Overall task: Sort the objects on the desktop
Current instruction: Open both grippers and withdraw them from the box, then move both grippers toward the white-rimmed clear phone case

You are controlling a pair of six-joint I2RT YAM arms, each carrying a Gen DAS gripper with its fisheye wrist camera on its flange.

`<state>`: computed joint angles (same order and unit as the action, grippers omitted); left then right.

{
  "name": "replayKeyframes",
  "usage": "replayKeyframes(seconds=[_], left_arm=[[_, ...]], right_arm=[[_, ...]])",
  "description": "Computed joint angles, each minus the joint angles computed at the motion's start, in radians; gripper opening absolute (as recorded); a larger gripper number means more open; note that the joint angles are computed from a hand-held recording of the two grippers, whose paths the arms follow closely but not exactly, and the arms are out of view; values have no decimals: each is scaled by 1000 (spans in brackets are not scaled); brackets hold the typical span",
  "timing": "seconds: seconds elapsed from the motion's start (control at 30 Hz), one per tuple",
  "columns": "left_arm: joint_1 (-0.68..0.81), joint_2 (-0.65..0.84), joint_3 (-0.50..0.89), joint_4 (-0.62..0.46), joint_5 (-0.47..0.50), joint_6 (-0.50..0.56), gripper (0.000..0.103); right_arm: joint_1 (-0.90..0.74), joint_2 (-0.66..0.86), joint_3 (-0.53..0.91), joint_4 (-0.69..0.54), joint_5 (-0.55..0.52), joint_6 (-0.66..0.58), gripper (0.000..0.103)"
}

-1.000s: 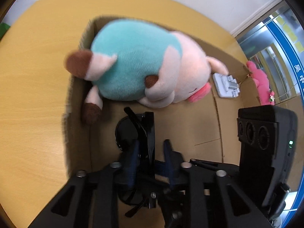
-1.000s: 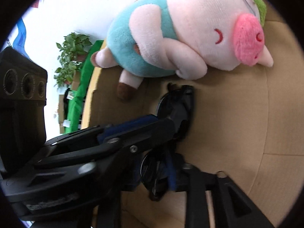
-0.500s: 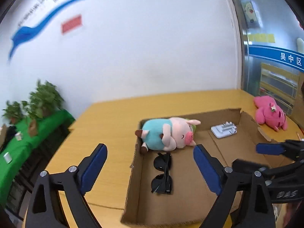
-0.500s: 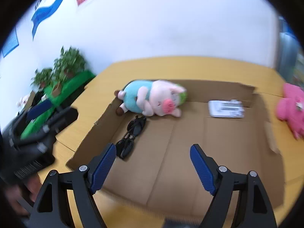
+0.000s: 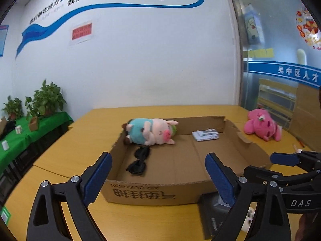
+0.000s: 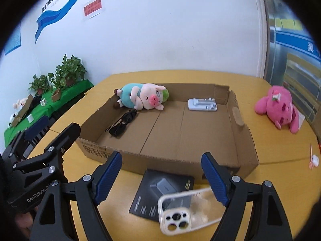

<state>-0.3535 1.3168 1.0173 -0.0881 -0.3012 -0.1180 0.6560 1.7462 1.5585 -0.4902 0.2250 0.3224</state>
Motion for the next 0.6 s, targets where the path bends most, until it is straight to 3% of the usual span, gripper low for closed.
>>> replayKeyframes(seconds=[0.13, 0.27, 0.6], left_arm=[[-36, -14, -4, -32, -40, 3, 96], [-35, -24, -1, -50, -2, -16, 96], [-30, -32, -5, -63, 52, -17, 96]], right_arm=[[20, -88, -115, 42, 60, -2, 81], [35, -144, -178, 61, 90, 0, 81], [65, -184, -195, 40, 159, -15, 81]])
